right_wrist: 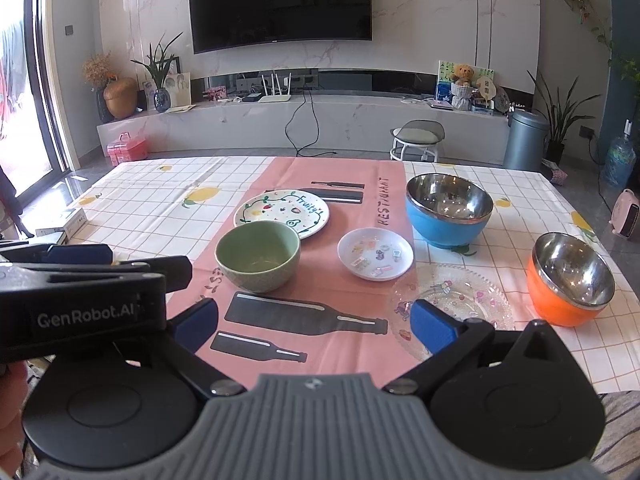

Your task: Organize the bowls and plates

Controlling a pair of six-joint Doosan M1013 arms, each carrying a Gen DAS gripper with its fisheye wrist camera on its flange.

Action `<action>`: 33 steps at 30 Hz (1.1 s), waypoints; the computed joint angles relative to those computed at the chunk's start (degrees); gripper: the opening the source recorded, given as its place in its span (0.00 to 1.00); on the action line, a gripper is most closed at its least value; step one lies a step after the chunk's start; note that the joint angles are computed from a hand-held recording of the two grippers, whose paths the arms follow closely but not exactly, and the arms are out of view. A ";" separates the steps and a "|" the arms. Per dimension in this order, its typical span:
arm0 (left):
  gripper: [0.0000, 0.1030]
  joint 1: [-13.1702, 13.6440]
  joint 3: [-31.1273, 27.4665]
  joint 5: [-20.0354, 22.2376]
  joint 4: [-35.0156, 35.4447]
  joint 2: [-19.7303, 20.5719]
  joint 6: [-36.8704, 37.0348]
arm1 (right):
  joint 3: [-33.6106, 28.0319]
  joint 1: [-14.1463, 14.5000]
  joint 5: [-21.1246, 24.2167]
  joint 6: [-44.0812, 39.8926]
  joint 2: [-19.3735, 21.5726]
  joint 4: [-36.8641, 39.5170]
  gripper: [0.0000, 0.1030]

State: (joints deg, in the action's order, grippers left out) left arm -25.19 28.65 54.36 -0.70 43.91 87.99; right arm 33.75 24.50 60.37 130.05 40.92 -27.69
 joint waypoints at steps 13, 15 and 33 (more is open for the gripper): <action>0.83 0.28 -0.26 0.32 0.04 0.08 -0.66 | -0.82 0.06 0.08 0.37 0.51 0.29 0.97; 0.83 0.28 -0.35 0.38 0.11 0.15 -0.60 | -0.70 0.02 -0.05 0.26 0.49 0.39 0.97; 0.83 0.31 -0.76 1.01 0.36 0.41 -0.41 | -1.30 0.05 0.68 -0.49 0.88 0.42 0.97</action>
